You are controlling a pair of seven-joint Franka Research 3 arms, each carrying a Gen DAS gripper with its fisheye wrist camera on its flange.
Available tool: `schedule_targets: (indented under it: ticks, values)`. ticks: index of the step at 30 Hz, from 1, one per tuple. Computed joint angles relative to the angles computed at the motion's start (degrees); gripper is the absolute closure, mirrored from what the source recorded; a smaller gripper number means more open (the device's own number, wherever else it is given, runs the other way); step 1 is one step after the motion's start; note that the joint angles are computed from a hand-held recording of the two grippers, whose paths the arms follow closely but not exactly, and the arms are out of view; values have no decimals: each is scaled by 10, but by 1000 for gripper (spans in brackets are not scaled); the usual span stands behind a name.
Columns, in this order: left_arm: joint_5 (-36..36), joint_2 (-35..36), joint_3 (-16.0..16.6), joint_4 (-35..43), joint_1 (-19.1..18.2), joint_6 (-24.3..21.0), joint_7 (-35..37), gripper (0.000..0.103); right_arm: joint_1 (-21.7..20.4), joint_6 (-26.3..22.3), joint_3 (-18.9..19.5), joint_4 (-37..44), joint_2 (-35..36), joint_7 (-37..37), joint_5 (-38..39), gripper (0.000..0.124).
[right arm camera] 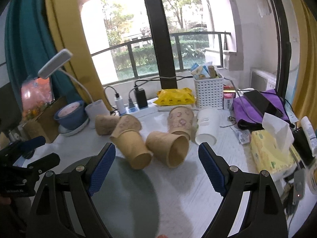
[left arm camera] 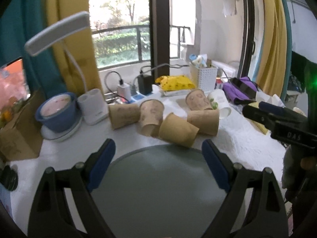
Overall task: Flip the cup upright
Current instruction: 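Reach the right tool toward the tipped brown printed paper cup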
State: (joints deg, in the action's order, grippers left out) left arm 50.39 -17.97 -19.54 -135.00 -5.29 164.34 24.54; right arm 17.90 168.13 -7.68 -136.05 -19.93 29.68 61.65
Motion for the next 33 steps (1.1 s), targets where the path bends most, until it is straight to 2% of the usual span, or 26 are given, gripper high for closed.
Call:
schedule_targets:
  ticks: [3,9,12,15,18,22,31,32,33]
  values:
    - [-9,58,4,52,-8,-14,30,13,-5,-25,-13,36,42,-14,6,36]
    - [-16,177,31,173,-47,-60,78,13,-50,-55,2,104,119,-28,26,36]
    - [-56,237,47,240,-69,-75,133,13,-75,-52,17,139,156,-21,27,36]
    - [-132,297,53,310,-82,-96,205,13,-97,-39,34,167,185,5,7,36]
    - [-179,352,62,382,-98,-134,250,13,-114,-19,46,187,208,29,-16,36]
    - [-226,418,73,478,-121,-182,305,13,-137,-26,56,215,234,42,-24,36]
    - [-312,571,84,720,-166,-350,411,14,-175,-41,70,243,264,51,0,36]
    - [-325,589,83,750,-167,-371,419,14,-178,-44,71,244,265,52,2,36]
    - [-331,599,85,769,-170,-382,425,20,-181,-49,72,246,267,48,9,36]
